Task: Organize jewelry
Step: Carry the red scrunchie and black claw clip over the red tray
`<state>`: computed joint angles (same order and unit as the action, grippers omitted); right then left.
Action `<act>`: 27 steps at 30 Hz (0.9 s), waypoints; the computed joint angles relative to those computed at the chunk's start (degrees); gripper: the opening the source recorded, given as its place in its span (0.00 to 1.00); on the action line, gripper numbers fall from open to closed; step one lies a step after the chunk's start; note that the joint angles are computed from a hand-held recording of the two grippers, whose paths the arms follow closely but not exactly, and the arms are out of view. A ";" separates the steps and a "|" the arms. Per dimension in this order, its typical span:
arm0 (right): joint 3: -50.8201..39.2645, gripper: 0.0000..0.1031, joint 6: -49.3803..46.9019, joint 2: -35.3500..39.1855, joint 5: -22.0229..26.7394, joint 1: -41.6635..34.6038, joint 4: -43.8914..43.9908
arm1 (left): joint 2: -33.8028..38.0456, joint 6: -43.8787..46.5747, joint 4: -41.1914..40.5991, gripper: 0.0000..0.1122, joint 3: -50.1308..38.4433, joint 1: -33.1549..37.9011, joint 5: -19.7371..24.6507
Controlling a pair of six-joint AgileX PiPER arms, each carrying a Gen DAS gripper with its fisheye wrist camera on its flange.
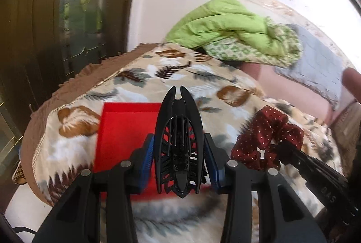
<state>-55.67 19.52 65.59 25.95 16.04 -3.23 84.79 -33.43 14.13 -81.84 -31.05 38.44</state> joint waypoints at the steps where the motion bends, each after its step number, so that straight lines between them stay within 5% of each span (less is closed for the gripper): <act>1: -1.19 0.06 -2.59 2.18 -0.76 -0.52 2.62 | 1.45 0.68 -0.42 0.36 -1.16 0.99 0.00; 8: -10.71 0.06 -20.77 18.50 -3.29 -2.46 20.48 | 9.74 8.18 -7.83 0.36 -5.59 10.17 -1.95; 11: -14.70 0.06 -28.67 24.17 -1.55 -3.22 27.48 | 13.48 10.88 -11.15 0.36 -7.45 12.49 0.43; 20: -23.66 0.06 -32.87 36.75 3.24 -4.62 33.43 | 20.42 12.23 -9.39 0.36 -11.23 13.07 4.57; 27: -27.17 0.08 -27.35 40.33 5.29 -3.97 28.33 | 23.15 11.73 -7.01 0.37 -14.09 12.22 7.53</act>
<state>-82.85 -7.83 105.92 31.25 12.07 25.10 107.93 -21.69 7.12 -95.93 -18.83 45.97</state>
